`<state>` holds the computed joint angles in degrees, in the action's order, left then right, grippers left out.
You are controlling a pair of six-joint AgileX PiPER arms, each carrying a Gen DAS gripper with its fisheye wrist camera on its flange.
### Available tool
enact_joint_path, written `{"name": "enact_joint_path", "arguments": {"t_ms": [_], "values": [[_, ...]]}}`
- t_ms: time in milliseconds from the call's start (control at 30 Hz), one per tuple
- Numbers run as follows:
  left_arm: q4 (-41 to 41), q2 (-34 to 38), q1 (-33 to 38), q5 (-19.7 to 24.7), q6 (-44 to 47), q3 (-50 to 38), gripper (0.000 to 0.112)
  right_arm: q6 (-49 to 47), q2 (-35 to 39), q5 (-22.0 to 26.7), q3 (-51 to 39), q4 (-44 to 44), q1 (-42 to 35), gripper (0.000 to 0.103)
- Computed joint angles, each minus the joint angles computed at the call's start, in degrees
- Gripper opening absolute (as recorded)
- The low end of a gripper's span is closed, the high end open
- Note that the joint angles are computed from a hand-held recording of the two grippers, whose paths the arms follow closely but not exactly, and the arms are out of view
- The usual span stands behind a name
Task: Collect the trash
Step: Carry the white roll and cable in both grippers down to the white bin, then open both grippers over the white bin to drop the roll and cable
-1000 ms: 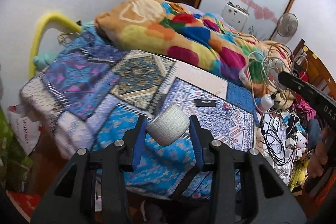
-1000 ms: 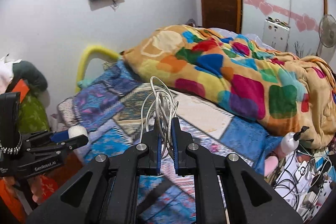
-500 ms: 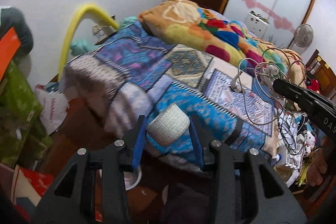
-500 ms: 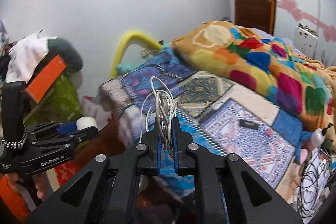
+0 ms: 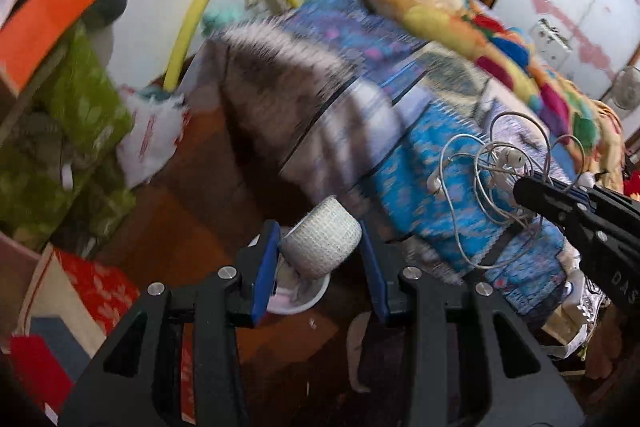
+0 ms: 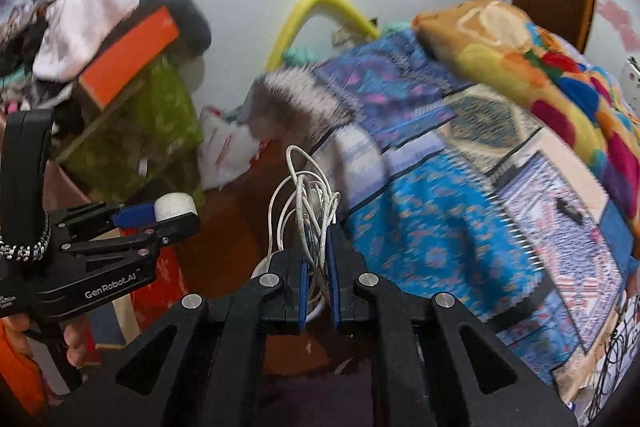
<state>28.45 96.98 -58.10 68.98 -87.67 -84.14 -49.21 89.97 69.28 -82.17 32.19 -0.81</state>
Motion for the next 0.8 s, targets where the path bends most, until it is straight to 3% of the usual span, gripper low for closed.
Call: {"name": "enact_joint_path", "arguments": {"t_ms": [167,433,600,800], "values": [[-4.4,-2.4,3.1,-7.9,-3.1,11.7,0.04,3.6,2.2,-4.7,4.3,-4.8,7.3,0.008],[-10.3,-1.4,7.7,-18.7,-1.0,21.4,0.04,10.5,11.5,-7.2,4.0,-10.4,14.8,0.008],[-14.1,0.1,10.9,-24.7,2.1,24.6,0.04,14.0,17.8,-5.1,0.5,-10.8,17.0,0.011],[-18.4,2.0,14.5,-28.7,8.1,25.1,0.04,18.2,24.5,0.3,-5.4,-10.5,17.8,0.018]]}}
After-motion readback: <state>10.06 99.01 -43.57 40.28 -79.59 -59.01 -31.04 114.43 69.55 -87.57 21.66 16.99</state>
